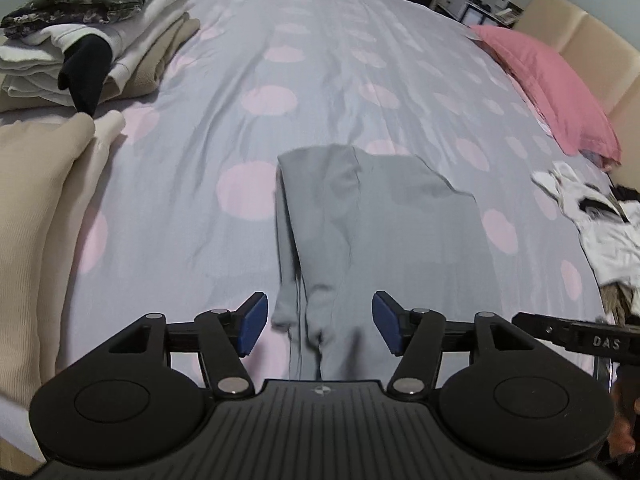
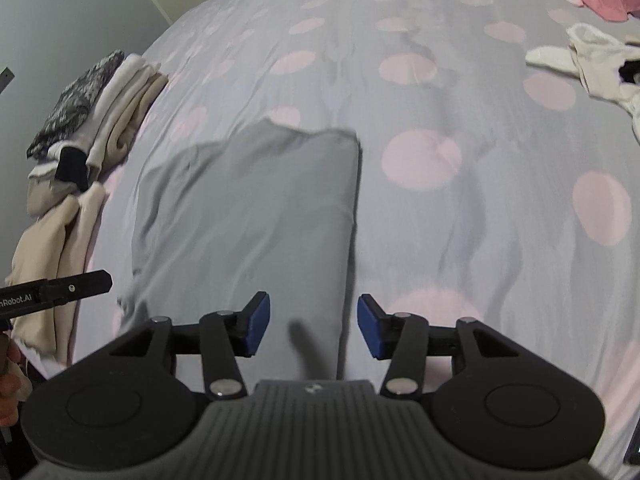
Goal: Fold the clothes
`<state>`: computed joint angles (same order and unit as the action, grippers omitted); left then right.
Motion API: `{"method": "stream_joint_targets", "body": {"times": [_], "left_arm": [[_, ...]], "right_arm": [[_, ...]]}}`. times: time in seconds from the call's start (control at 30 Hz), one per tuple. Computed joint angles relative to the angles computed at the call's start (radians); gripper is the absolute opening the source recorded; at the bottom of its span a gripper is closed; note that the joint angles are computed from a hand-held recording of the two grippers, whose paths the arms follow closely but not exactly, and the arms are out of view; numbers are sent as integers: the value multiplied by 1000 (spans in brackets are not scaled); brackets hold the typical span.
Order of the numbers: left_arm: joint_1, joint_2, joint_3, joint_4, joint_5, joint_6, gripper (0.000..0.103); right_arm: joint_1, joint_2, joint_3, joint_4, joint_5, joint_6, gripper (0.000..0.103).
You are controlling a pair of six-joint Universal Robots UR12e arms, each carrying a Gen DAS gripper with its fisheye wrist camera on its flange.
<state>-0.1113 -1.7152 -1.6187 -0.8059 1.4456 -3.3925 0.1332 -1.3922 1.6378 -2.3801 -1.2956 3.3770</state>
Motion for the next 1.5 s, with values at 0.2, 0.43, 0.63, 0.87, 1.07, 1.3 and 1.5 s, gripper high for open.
{"method": "stream_joint_targets", "body": {"times": [0.2, 0.43, 0.63, 0.87, 1.07, 1.3, 1.5], "left_arm": [[10, -64, 57, 6, -11, -19, 60], [31, -119, 70, 62, -33, -63, 60], [48, -138, 46, 115, -94, -111, 60], [44, -147, 29, 189, -106, -78, 50], [38, -157, 21, 247, -129, -57, 28], [32, -148, 6, 307, -122, -42, 10], [25, -124, -15, 403, -114, -36, 9]], "right_arm": [[-8, 43, -32, -23, 2, 62, 59], [-25, 92, -36, -138, 63, 93, 63], [-30, 123, -42, -169, 86, 133, 63], [-27, 143, -33, -221, 115, 128, 62], [-30, 149, -27, -249, 136, 132, 34], [-16, 137, -25, -280, 103, 95, 24], [-15, 113, -8, -361, 111, 106, 23]]}}
